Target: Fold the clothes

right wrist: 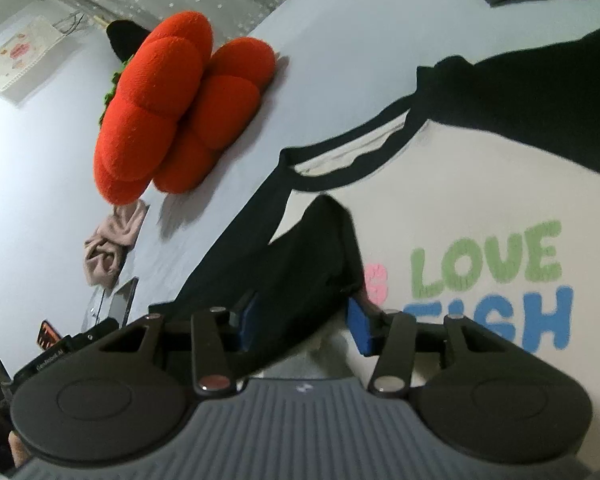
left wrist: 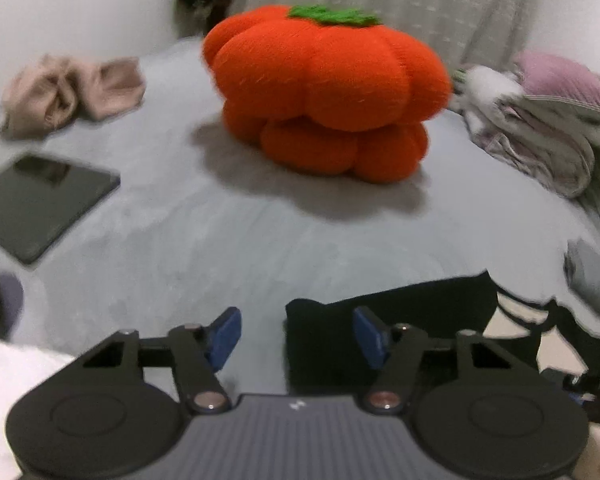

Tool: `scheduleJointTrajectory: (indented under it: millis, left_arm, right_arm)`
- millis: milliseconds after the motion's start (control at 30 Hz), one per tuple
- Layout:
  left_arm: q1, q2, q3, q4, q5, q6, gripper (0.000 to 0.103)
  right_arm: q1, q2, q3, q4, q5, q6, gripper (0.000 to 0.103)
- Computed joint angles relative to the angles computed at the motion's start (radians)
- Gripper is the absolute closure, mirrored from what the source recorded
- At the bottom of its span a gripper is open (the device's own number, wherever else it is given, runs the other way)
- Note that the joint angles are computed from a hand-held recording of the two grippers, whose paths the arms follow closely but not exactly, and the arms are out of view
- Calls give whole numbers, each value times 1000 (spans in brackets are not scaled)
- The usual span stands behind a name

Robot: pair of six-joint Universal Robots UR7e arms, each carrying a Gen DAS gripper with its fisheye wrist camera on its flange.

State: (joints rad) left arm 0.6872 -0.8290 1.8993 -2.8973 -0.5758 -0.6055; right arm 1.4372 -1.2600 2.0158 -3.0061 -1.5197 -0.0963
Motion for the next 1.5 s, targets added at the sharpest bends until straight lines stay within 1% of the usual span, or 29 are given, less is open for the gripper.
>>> scheduleJointTrajectory:
  millis: [100, 167, 200, 233, 267, 333, 367, 400, 433, 500, 633, 867, 1067, 1200, 1367, 1500]
  left_arm:
    - [18, 9, -17, 31, -37, -31, 46]
    - [26, 10, -21, 41, -59, -40, 48]
    - [29, 10, -22, 47, -63, -48, 48]
    - [31, 9, -23, 54, -64, -55, 48]
    - [32, 8, -23, 57, -64, -60, 48]
    - [34, 6, -23, 58, -62, -71, 48]
    - [35, 6, -23, 60, -61, -77, 48]
    - [35, 5, -23, 61, -60, -84, 48]
    - [35, 4, -21, 59, -60, -88, 48]
    - [35, 3, -19, 49, -61, -91, 48]
    - [38, -1, -17, 24, -75, -91, 48]
    - [43, -18, -3, 0, -85, -124, 48]
    - [50, -43, 21, -11, -101, -150, 48]
    - [54, -58, 39, -22, -113, -167, 48]
    - [56, -64, 53, -45, -125, -164, 48]
    - [52, -48, 49, -74, -137, -126, 49]
  right_arm:
    - [23, 31, -15, -65, -63, -23, 54]
    - [35, 52, -30, -85, -97, -46, 54]
    - [41, 64, -38, -92, -112, -55, 56]
    - [48, 75, -46, -98, -127, -64, 62]
    - [54, 86, -52, -103, -141, -73, 65]
    - [71, 101, -60, -112, -173, -94, 77]
    - [80, 109, -63, -117, -189, -104, 81]
    - [88, 111, -65, -117, -197, -109, 86]
    - [95, 109, -68, -115, -197, -106, 89]
    - [108, 105, -76, -111, -191, -93, 90]
    - [168, 92, -109, -82, -219, -104, 91]
    - [325, 96, -216, -1, -271, -121, 91]
    - [446, 163, -342, 19, -329, -163, 91]
    - [508, 226, -424, 9, -399, -200, 91]
    - [549, 269, -497, 7, -457, -214, 91]
    - [575, 276, -533, 11, -509, -242, 91]
